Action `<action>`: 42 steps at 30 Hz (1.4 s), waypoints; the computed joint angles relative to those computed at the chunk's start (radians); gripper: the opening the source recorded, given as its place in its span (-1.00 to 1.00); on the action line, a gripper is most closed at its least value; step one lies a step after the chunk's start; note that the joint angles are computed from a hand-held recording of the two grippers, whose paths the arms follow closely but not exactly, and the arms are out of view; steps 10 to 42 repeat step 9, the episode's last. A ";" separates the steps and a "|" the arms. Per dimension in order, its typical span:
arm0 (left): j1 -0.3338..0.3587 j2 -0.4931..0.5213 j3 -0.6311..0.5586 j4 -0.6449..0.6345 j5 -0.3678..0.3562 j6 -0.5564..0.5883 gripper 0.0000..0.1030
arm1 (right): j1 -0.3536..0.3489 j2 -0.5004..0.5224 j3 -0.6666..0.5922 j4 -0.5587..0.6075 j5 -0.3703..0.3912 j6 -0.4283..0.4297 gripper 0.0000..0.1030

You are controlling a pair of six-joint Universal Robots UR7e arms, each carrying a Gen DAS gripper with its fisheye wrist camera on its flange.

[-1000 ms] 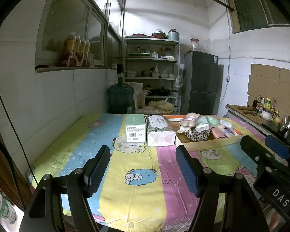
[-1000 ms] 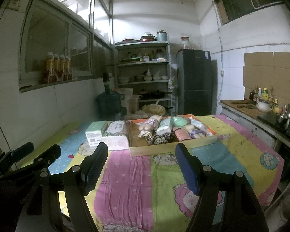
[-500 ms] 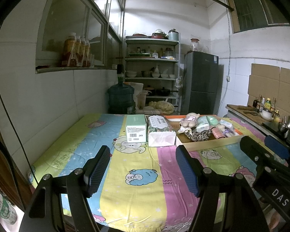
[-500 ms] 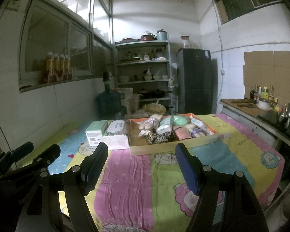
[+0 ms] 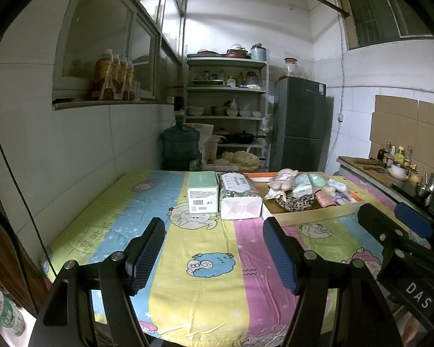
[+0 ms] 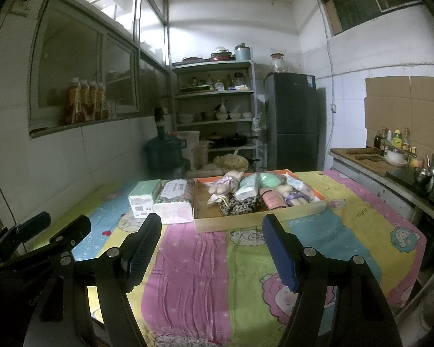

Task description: Organize soft objects

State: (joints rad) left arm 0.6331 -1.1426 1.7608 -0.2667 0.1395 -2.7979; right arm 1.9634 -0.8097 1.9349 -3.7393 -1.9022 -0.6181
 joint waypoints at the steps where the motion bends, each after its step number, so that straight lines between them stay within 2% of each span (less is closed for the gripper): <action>1: 0.000 -0.002 0.002 -0.001 0.001 0.002 0.36 | 0.000 0.000 0.000 0.000 0.000 0.000 0.44; 42: -0.004 -0.016 0.019 -0.017 0.005 0.020 0.36 | 0.000 -0.001 0.000 0.001 0.000 0.000 0.44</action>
